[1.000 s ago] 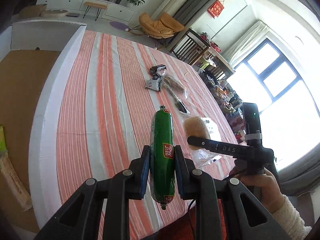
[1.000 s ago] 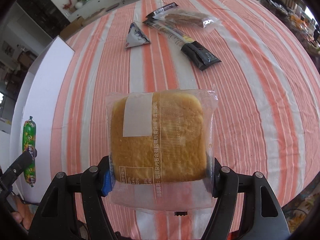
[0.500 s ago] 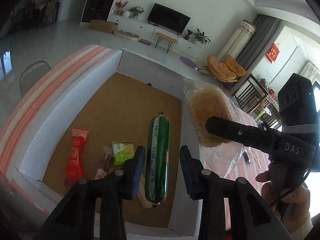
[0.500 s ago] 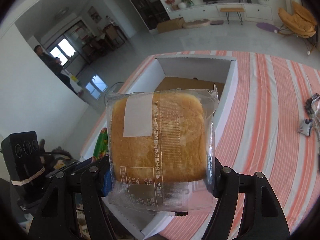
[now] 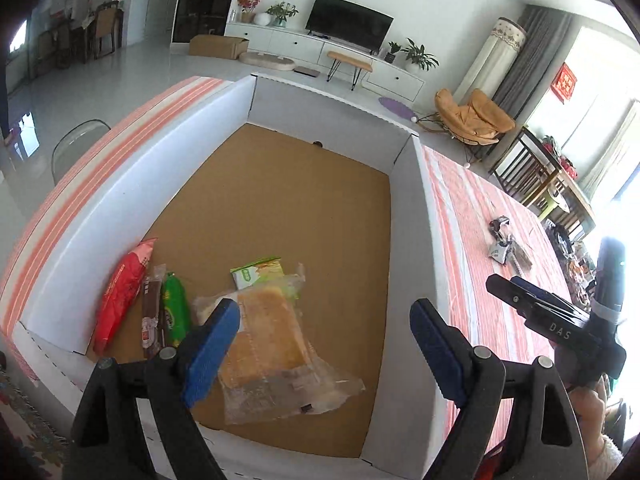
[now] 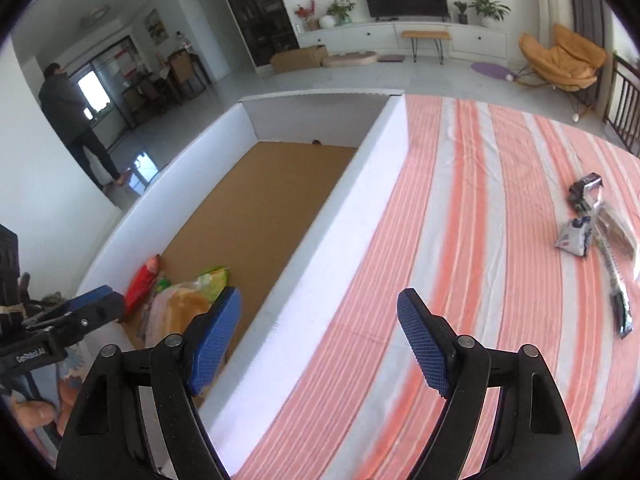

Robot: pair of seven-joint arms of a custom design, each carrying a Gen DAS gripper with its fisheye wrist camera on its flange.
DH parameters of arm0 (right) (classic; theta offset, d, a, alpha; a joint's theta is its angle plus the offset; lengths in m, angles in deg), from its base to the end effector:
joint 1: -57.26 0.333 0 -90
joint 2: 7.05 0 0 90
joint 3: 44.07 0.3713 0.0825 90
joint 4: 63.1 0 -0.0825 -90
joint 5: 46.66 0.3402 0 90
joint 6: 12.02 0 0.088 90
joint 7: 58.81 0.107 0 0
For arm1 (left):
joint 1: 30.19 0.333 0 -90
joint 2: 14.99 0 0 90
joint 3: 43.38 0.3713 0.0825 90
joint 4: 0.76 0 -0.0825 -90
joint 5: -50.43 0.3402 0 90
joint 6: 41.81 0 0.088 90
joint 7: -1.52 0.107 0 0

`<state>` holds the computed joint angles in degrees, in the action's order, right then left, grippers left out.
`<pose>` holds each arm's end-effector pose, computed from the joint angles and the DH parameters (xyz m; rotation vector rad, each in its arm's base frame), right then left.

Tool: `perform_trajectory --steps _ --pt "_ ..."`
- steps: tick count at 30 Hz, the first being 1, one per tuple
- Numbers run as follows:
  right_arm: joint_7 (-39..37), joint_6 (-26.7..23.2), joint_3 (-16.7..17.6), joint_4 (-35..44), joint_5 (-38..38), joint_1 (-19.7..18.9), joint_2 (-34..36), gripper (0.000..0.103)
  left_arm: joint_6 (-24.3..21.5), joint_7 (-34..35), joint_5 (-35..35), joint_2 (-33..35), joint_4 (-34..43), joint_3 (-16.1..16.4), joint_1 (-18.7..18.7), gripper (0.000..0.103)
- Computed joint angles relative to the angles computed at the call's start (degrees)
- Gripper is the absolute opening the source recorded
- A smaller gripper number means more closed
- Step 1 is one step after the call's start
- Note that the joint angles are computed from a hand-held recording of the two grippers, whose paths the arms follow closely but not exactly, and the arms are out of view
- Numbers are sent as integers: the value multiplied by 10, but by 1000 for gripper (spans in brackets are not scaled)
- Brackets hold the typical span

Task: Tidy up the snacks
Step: 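Withdraw both grippers from the box back over the table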

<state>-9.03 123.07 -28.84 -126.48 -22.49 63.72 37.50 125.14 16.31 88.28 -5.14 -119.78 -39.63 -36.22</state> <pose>0.7632 0.2181 0.4723 -2.2172 0.9923 -0.1079 0.5864 -0.0635 0.4952 -2.3417 1.1301 -0.7958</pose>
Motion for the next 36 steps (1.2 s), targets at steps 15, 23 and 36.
perform_trajectory --steps 15,23,36 --pt "432 170 -154 -12 -55 -72 62 84 -75 418 -266 199 312 -184 -26 93" --pt "472 197 -138 -31 -127 -77 59 83 -217 419 -260 373 555 -62 -138 93" --pt "550 181 -165 -9 -265 -50 77 89 -250 380 -209 464 640 11 -143 103"
